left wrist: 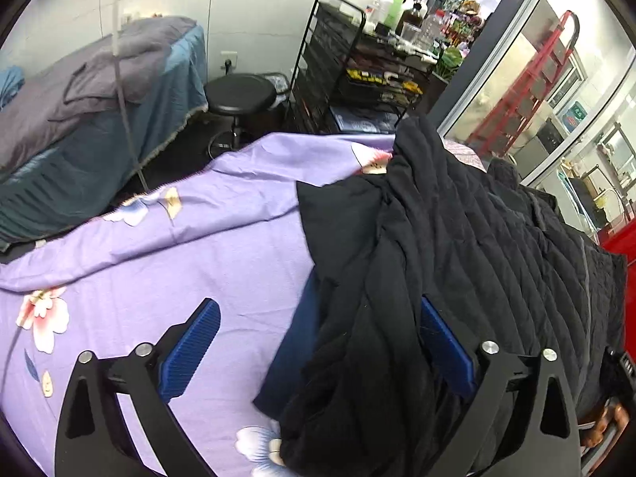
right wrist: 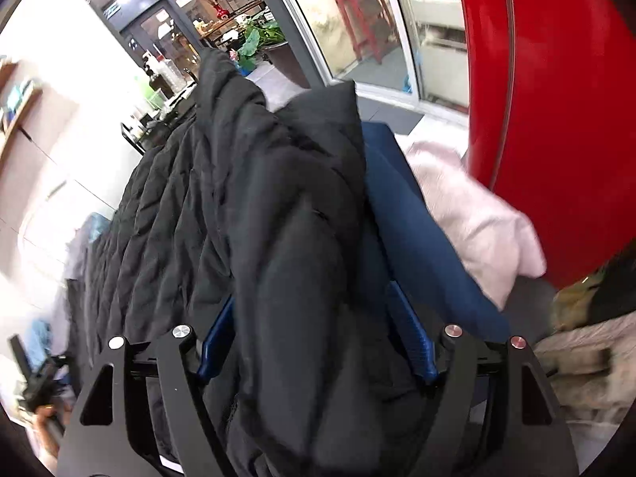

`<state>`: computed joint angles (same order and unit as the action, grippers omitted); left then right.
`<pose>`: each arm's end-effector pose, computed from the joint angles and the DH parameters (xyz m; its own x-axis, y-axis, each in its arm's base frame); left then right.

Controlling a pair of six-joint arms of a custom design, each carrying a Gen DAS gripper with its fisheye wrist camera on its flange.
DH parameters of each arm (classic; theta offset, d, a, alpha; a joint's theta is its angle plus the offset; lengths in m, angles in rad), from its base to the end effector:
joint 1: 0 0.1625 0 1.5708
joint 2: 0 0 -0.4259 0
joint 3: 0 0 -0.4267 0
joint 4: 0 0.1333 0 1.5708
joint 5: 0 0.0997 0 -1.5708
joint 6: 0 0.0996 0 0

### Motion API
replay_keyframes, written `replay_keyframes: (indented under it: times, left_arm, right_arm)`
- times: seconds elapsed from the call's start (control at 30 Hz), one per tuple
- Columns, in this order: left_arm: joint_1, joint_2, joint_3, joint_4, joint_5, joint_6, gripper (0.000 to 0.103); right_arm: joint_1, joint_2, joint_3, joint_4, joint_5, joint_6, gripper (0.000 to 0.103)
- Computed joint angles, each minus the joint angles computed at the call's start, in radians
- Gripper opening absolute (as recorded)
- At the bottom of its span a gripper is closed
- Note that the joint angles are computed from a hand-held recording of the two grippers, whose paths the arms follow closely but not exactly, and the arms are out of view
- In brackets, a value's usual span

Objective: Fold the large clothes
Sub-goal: 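Lower the folded jacket onto the sheet and open both grippers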

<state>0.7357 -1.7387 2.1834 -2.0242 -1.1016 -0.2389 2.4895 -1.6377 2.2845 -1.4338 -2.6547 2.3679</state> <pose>-0.1876 -0.4104 0.3109 -0.7598 0.4811 -0.4372 0.5779 0.8079 -0.1154 0.3055 -0.1763 0.2269 -0.5450 0.8372 0.0456 0.2545 0.2170 -0.9424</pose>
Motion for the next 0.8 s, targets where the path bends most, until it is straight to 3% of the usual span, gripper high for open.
replay_keyframes:
  times: [0.1,0.17,0.2,0.27,0.43,0.57,0.73,0.8]
  left_arm:
    - [-0.005,-0.051,0.01,0.02,0.014,-0.016,0.096]
    - [0.0,-0.075,0.003,0.032,0.007,-0.057,0.096]
    - [0.006,-0.081,-0.001,0.031,0.0,-0.075,0.096]
    - [0.011,-0.099,-0.012,0.044,0.006,-0.133,0.096]
    - [-0.012,-0.123,-0.036,0.121,0.017,-0.196,0.096]
    - [-0.111,-0.189,-0.007,0.186,0.026,-0.215,0.096]
    - [-0.278,-0.245,0.043,0.278,0.057,-0.186,0.096]
    - [-0.333,-0.258,0.05,0.312,0.053,-0.171,0.096]
  right_arm:
    - [0.005,0.058,-0.082,0.159,0.021,0.076,0.073]
    - [0.02,0.103,-0.153,0.308,0.036,0.174,0.076]
    - [0.028,0.117,-0.174,0.353,0.045,0.217,0.084]
    - [0.049,0.144,-0.225,0.452,0.07,0.327,0.086]
    - [0.093,0.179,-0.295,0.492,0.102,0.401,0.086]
    - [0.103,0.24,-0.356,0.459,0.115,0.319,0.086]
    - [0.093,0.335,-0.427,0.343,0.104,0.075,0.086]
    - [0.088,0.358,-0.433,0.246,0.094,-0.046,0.086]
